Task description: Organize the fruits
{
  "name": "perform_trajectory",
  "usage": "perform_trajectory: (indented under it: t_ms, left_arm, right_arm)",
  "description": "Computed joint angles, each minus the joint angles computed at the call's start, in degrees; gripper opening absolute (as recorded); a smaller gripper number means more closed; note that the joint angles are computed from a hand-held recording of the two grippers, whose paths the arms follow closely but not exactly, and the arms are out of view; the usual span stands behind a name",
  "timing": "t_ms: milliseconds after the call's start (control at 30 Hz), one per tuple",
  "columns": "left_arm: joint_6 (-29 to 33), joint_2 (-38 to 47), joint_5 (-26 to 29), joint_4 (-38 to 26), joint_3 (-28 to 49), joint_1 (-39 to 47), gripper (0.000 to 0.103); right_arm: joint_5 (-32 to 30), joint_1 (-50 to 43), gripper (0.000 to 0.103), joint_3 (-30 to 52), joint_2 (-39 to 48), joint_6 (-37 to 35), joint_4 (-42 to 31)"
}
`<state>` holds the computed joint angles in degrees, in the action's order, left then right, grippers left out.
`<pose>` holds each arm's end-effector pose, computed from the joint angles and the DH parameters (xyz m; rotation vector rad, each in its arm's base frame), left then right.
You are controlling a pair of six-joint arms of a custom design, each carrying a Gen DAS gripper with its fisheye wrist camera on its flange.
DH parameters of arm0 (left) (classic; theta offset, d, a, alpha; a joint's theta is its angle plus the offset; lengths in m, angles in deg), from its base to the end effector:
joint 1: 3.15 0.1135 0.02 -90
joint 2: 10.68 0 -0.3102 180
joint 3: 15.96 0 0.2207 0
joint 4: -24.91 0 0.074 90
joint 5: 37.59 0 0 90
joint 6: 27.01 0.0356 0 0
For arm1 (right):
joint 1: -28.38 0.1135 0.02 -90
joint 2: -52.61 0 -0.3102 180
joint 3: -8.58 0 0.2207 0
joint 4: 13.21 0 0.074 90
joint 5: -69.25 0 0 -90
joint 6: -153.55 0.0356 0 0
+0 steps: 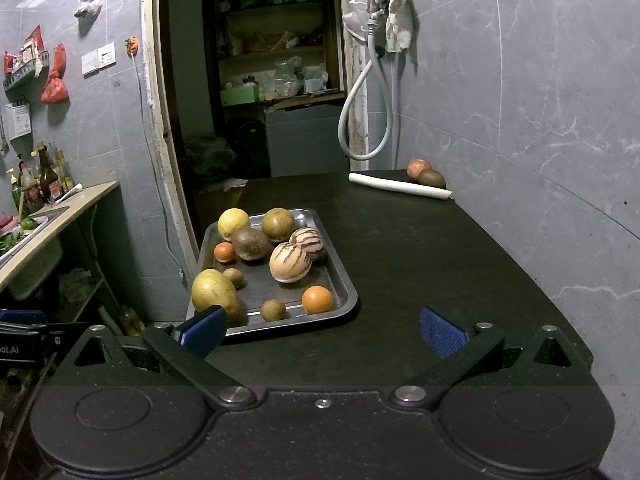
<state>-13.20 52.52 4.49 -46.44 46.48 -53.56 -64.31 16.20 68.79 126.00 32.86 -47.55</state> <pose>0.1038 -0.0840 0.2943 -0.6584 2.1681 0.1335 0.2140 -0.0211 0.2868 -0.6754 2.0685 0.4943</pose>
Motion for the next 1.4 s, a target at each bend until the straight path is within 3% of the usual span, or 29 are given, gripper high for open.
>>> perform_trajectory:
  t_ms: [1400]
  left_arm:
    - [3.59, 0.9, 2.36, -1.06, 0.55, 3.51, 0.102]
  right_arm:
    - [0.87, 0.7, 0.102, -0.04, 0.67, 0.54, 0.84]
